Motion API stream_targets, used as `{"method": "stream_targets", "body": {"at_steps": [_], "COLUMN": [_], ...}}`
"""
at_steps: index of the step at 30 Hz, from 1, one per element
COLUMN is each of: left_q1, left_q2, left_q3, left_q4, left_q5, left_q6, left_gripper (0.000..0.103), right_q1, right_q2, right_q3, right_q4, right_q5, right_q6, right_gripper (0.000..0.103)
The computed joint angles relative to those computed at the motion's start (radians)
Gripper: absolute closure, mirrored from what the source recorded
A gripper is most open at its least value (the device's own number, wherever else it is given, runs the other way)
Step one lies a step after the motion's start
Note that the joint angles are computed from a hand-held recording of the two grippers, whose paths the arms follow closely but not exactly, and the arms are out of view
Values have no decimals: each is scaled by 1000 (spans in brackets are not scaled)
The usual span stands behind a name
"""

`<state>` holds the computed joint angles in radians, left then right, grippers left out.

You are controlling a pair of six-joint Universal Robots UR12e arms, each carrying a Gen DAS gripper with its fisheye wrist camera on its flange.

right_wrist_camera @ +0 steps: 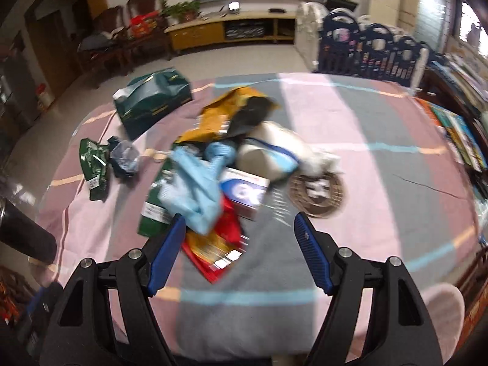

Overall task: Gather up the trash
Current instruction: 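Grasp the blue face mask with the right tool while the left tool grasps a green snack packet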

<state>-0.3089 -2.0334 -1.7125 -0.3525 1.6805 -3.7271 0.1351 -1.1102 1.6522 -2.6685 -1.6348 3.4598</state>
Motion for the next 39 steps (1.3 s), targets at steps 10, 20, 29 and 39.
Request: {"method": "stream_targets", "body": {"at_steps": [10,20,29,39], "left_q1": [8,13,-69,-79], "left_q2": [-18,-38,-159,-202], "left_q3": [6,8,244,328], "left_q4": [-24,63,-229,-417], "left_q5": [-40,-184,-186,-138], "left_q6": [-16,30,338,355], "left_gripper": [45,37,23,48], "right_q1": [-14,-62,-139,-129], "right_q2": [30,-136,-227,-219], "right_q3": [-9,193,330,327], "right_q4": [79,-137,-68,-56], "right_q5": [247,172,163,178], "right_q6": [-111,-27,74,70], "right_gripper": [90,91,91,91]}}
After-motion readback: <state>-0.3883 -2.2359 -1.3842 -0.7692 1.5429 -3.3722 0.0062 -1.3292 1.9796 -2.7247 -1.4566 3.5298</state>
